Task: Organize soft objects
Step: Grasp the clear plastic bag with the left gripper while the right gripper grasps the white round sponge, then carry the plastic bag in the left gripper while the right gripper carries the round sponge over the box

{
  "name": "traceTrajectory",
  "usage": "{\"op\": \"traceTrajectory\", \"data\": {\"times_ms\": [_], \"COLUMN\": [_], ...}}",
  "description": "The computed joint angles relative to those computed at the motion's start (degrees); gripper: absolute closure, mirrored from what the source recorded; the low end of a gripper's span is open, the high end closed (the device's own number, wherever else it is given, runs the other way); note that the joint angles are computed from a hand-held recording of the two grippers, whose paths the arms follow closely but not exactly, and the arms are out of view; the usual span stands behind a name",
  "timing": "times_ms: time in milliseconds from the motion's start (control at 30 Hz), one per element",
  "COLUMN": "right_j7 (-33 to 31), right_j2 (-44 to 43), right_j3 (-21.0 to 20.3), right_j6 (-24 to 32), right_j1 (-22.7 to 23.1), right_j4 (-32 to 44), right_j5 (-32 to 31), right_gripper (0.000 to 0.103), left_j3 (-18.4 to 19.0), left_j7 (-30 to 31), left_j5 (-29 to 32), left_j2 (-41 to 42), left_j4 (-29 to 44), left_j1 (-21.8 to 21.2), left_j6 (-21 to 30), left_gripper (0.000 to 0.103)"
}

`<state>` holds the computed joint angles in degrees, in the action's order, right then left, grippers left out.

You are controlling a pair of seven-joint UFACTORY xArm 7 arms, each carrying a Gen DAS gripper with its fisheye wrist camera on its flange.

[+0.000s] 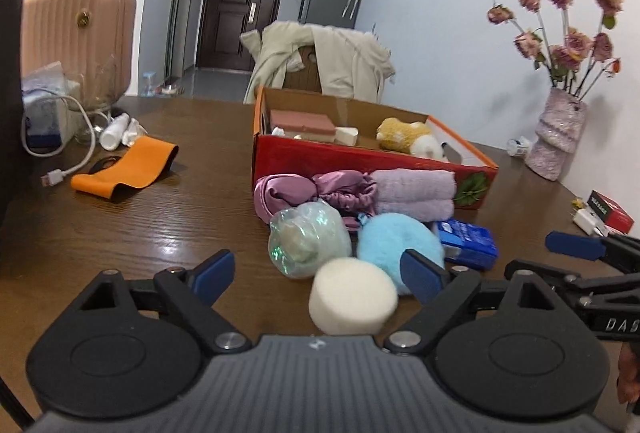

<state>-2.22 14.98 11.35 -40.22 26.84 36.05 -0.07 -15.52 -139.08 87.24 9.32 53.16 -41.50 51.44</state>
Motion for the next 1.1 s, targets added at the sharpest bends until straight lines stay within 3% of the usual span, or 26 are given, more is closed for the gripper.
{"op": "traceTrajectory", "data": {"times_ms": [100, 167, 300, 333, 367, 433, 533, 700, 833, 900, 1100], "right_j7": [0.3, 1.4, 8.3, 9.1, 9.7, 11.0, 14.4, 13.1, 6.4, 5.4, 5.5], "right_j2": [2.8, 4.5, 7.4, 7.9, 8.5, 9.6, 11.2, 12.7, 11.9, 11.9, 7.5], "right_j3": [0.2, 0.7, 4.4, 4.8, 5.1, 6.0, 8.3, 8.0, 3.5, 4.7, 5.6], "right_j6": [3.6, 4.8, 5.4, 5.7, 6.0, 7.0, 7.9, 11.4, 16.1, 16.4, 13.2], "right_j1": [-0.9, -1.7, -7.3, -7.8, -8.0, -8.7, -10.8, -7.8, 0.5, 0.2, -0.4], "right_j4": [5.1, 7.9, 11.6, 12.2, 12.7, 13.7, 15.0, 17.2, 17.7, 17.3, 10.8], "right_j5": [-2.7, -4.9, -17.5, -19.6, -21.5, -25.0, -31.3, -31.9, -21.7, -20.2, -16.5], "right_gripper": [0.033, 0.034, 0.034, 0.034, 0.034, 0.034, 0.034, 0.034, 0.036, 0.047, 0.048], "left_j3": [1.6, 2.5, 4.0, 4.3, 4.6, 4.9, 4.3, 2.2, 0.5, -0.2, -2.7], "left_j7": [1.6, 2.0, -2.0, -3.4, -3.9, -4.6, -4.9, -8.2, -8.7, -7.8, -6.9], "left_j5": [1.0, 1.9, 6.5, 7.7, 8.1, 9.5, 8.3, 6.9, 4.6, 3.2, 1.0], "left_j2": [1.6, 2.8, 4.3, 4.9, 5.6, 5.8, 3.3, -2.6, -5.0, -5.7, -7.8], "left_j4": [1.9, 3.2, 4.4, 4.7, 5.0, 4.7, 2.1, -3.2, -5.6, -6.0, -7.1], "left_j1": [2.1, 2.9, 4.7, 5.4, 6.1, 7.4, 7.0, 5.9, 5.9, 5.6, 3.5], "left_j6": [-3.5, -4.6, -8.8, -10.5, -12.1, -15.9, -13.7, -7.3, -5.5, -5.1, -2.3], "left_gripper": [0.019, 0.020, 0.022, 0.027, 0.043, 0.061, 0.065, 0.065, 0.065, 0.065, 0.065]}}
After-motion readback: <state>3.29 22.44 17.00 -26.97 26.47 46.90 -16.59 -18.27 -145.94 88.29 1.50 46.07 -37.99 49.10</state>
